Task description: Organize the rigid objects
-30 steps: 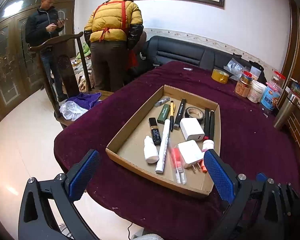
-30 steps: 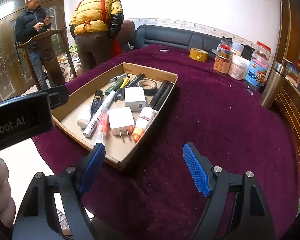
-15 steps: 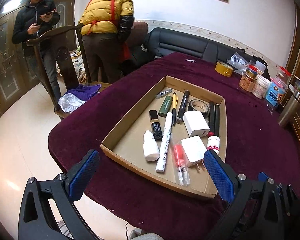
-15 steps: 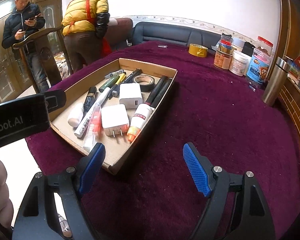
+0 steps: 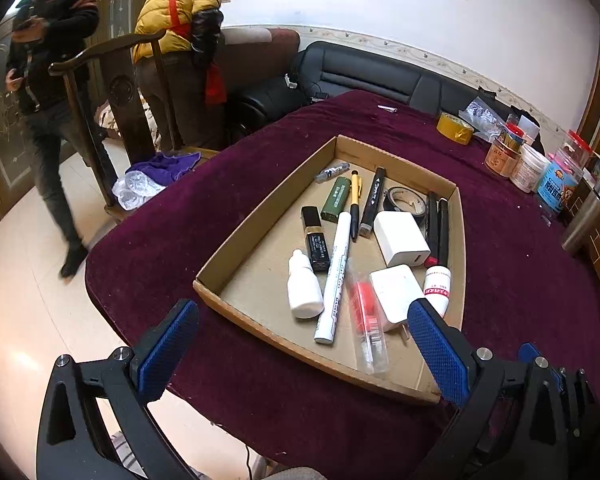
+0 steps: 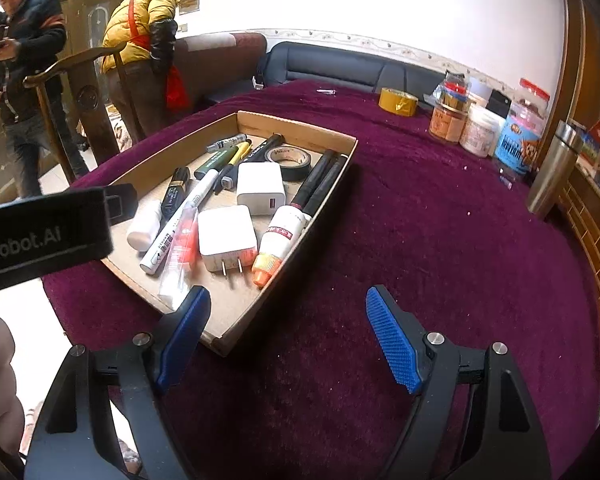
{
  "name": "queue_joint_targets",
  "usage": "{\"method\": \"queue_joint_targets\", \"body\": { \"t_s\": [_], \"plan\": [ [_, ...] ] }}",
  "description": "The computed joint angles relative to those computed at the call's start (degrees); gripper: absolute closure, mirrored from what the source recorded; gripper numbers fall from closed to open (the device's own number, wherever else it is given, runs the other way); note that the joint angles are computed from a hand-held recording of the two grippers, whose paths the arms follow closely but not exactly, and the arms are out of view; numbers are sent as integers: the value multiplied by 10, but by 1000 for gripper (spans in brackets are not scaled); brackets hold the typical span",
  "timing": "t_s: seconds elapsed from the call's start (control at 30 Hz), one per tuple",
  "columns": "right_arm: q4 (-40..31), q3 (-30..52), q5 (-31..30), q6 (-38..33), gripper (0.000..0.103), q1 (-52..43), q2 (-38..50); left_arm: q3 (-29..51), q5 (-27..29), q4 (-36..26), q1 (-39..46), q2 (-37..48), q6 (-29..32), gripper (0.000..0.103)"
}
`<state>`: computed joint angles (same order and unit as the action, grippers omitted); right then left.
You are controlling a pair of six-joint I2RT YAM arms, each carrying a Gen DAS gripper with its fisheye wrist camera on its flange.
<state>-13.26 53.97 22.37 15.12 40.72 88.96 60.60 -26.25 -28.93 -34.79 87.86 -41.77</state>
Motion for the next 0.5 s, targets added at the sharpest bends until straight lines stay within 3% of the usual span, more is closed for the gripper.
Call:
{"method": "queue_joint_targets", "body": {
  "t_s": [0.5],
  "plan": [
    [7, 8, 10, -18, 22, 23, 17, -19, 15, 11, 26, -3, 2, 1]
  ]
}}
